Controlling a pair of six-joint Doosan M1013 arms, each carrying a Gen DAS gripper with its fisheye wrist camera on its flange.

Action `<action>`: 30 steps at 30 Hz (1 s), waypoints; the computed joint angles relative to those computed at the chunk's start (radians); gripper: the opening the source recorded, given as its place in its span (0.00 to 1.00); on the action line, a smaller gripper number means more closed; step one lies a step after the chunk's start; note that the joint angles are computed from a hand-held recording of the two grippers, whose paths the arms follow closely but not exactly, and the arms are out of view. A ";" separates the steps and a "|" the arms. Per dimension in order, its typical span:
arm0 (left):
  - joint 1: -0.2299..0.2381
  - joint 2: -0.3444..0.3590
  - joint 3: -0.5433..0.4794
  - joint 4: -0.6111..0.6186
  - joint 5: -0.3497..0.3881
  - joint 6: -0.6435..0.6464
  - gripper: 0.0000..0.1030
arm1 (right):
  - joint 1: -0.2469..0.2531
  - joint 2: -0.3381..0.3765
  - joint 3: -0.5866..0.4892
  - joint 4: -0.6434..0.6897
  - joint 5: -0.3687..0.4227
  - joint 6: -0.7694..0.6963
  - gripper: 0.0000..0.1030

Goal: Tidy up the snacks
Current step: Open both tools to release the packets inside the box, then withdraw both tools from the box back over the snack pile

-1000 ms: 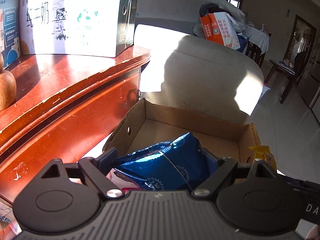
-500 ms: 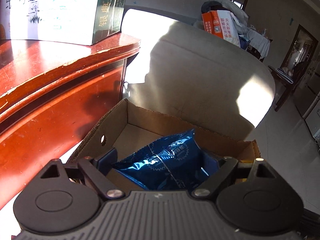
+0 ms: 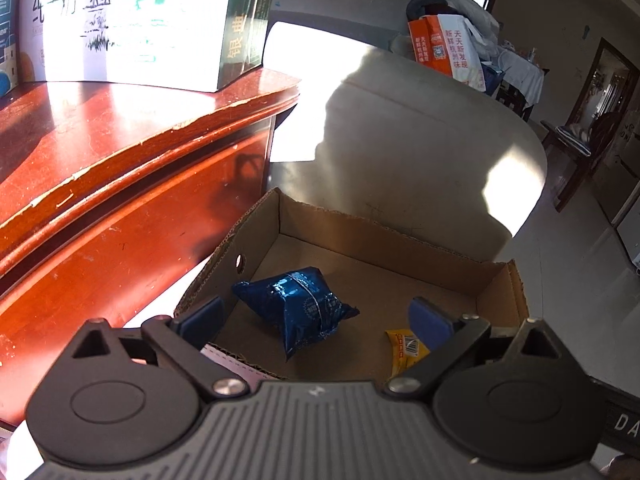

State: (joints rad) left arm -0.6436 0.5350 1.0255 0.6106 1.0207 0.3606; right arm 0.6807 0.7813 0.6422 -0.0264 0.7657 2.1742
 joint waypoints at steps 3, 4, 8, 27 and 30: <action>0.000 -0.024 0.027 -0.009 0.021 -0.011 0.95 | 0.003 -0.007 0.009 0.025 0.007 -0.034 0.73; -0.002 -0.034 0.040 -0.007 0.032 -0.016 0.95 | 0.004 -0.009 0.012 0.030 0.008 -0.043 0.73; -0.009 -0.068 0.084 0.009 0.051 -0.034 0.95 | 0.009 -0.020 0.030 0.062 0.014 -0.089 0.74; -0.067 -0.177 0.266 -0.063 0.067 0.016 0.95 | 0.030 -0.092 0.156 0.158 0.071 -0.204 0.77; -0.077 -0.186 0.286 -0.088 0.069 0.043 0.95 | 0.032 -0.110 0.190 0.195 0.075 -0.239 0.79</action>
State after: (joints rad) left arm -0.7208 0.3494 1.3114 0.5227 1.0893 0.4035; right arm 0.7123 0.6710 0.8321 0.1683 0.8408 1.9356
